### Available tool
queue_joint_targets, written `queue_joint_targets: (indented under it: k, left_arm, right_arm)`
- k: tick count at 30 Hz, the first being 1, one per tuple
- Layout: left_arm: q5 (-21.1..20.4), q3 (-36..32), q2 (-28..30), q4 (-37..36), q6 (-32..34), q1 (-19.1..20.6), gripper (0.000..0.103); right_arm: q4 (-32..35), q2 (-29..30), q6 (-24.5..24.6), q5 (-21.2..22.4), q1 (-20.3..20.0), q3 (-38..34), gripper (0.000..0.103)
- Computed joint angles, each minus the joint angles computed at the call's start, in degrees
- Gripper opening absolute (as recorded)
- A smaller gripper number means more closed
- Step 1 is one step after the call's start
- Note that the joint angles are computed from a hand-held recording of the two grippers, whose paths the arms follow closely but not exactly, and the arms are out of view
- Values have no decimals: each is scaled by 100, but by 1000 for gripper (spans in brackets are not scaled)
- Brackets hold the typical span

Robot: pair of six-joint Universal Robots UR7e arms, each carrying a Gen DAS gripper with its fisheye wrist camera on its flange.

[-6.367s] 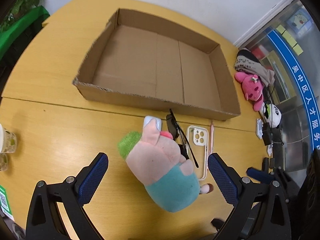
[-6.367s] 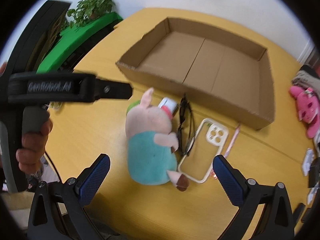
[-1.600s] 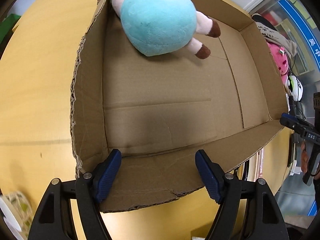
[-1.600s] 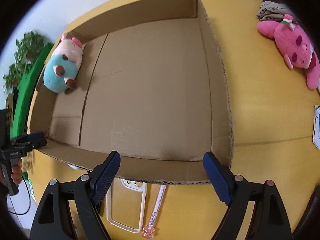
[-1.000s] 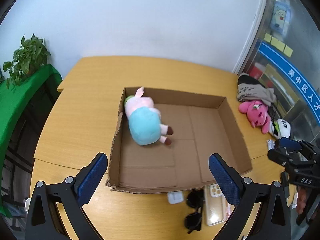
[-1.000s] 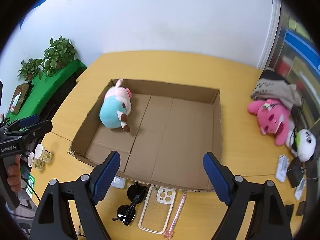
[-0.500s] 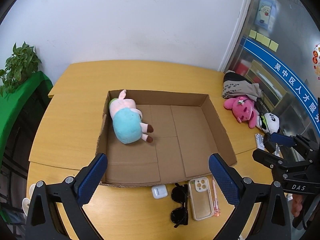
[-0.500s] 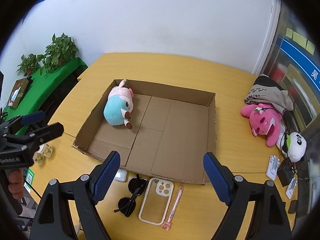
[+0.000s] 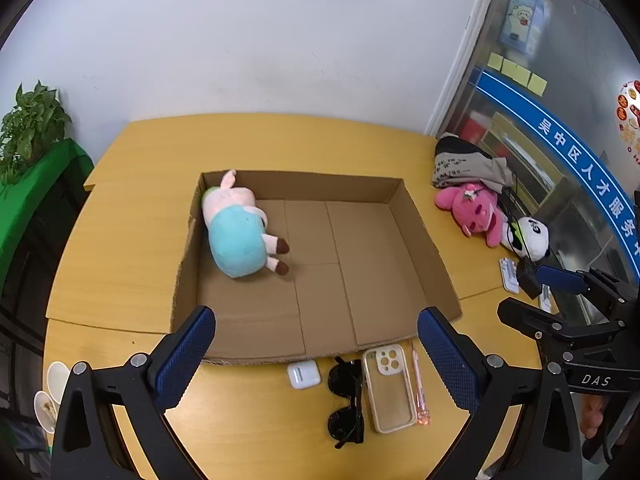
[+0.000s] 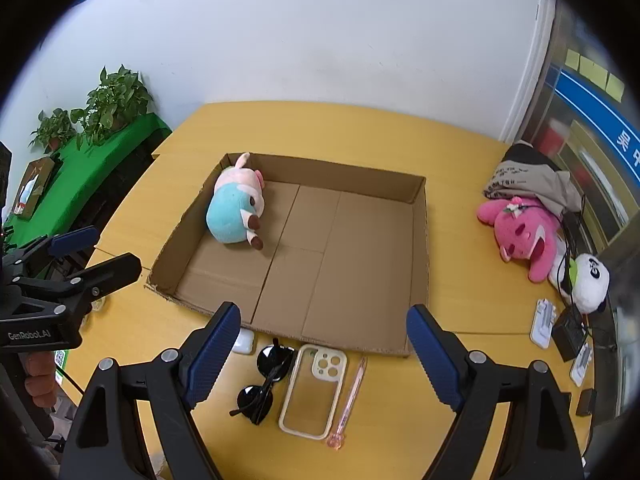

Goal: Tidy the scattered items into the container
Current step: 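Withdraw the left gripper and move it toward the pink pen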

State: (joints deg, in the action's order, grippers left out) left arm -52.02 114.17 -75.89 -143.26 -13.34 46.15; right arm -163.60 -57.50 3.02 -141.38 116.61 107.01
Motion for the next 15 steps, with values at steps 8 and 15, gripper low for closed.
queue_joint_targets:
  k: [8,15]
  left_arm:
    - [-208,18,76,40,-18,10,103]
    - [-308,143,171,199,-292,-13,103]
  right_arm:
    - [78,-170,216,3,-37,195,86]
    - [295,-567,701,256,-317,699,86]
